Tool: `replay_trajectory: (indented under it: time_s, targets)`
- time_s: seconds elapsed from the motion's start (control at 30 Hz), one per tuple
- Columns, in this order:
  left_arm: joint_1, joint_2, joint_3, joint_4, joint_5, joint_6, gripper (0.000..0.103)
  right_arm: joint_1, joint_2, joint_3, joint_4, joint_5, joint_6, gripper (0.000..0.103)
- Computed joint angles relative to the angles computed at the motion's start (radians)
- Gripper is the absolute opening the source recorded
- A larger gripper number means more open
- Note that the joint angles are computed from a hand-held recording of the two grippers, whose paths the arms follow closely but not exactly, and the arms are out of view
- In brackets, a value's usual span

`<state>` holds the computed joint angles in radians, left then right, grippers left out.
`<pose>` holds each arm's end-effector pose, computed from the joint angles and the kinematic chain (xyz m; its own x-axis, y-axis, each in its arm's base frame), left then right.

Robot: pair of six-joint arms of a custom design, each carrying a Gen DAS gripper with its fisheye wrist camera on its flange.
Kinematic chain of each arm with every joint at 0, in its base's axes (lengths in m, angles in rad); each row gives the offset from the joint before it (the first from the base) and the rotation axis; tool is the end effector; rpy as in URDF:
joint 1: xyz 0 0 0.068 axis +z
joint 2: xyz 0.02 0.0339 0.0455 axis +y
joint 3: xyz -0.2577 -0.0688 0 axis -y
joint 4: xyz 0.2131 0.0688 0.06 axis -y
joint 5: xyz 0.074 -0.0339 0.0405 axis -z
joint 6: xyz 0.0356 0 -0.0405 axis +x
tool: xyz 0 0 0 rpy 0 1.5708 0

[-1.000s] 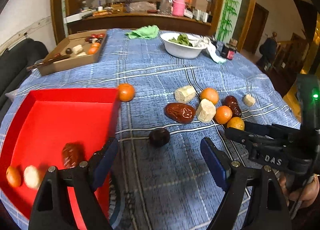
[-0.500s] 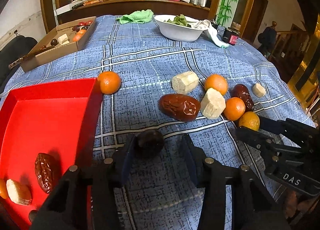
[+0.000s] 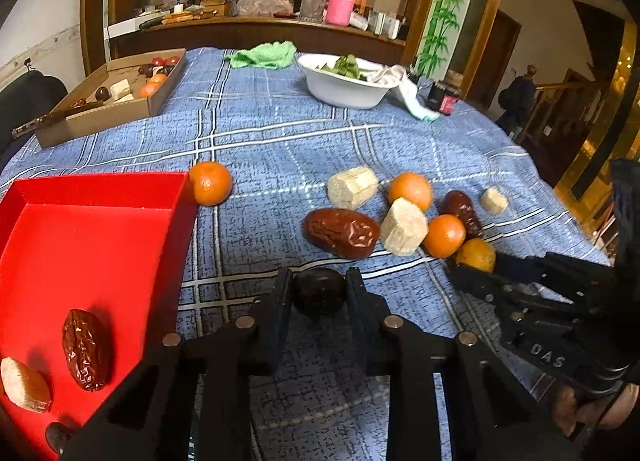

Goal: Organize fruits
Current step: 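Grasp a dark plum with the left gripper while the right gripper grasps a mandarin orange, then place the plum and the orange into the red tray and open both grippers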

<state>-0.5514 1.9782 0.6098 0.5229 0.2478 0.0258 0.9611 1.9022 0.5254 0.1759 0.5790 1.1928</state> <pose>0.2473 -0.1624 0.0722 -0.6205 0.4110 -0.6679 0.6627 0.7302 -0.1664 0.1542 0.1867 0.0629 -0.7295 0.3141 -0.6076 0.2848 0.9472 0.1477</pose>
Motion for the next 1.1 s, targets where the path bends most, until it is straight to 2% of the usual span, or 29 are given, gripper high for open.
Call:
replay_trajectory:
  time_s: [0.13, 0.3, 0.47, 0.6, 0.8, 1.0, 1.1]
  targets:
    - [0.009, -0.016, -0.019, 0.025, 0.025, -0.008, 0.025, 0.051, -0.029, -0.016, -0.013, 0.007, 0.076, 0.035]
    - [0.030, -0.052, -0.065, 0.065, 0.077, -0.008, 0.025, 0.174, -0.091, 0.008, -0.138, 0.077, 0.222, 0.035]
    - [0.068, -0.120, -0.129, 0.093, 0.130, -0.007, 0.025, 0.232, -0.132, 0.094, -0.271, 0.114, 0.251, 0.035]
    - [0.181, -0.251, -0.227, 0.098, 0.185, 0.014, 0.025, 0.256, -0.150, 0.156, -0.261, 0.126, 0.167, 0.035]
    - [0.518, -0.404, -0.276, 0.006, 0.319, 0.112, 0.026, 0.214, -0.116, 0.253, -0.089, 0.061, -0.068, 0.036]
    - [0.684, -0.321, -0.195, -0.027, 0.335, 0.146, 0.026, 0.135, 0.035, 0.417, 0.009, -0.094, -0.203, 0.036]
    - [0.713, -0.225, -0.119, -0.051, 0.302, 0.133, 0.026, 0.111, 0.112, 0.526, -0.021, -0.143, -0.249, 0.036]
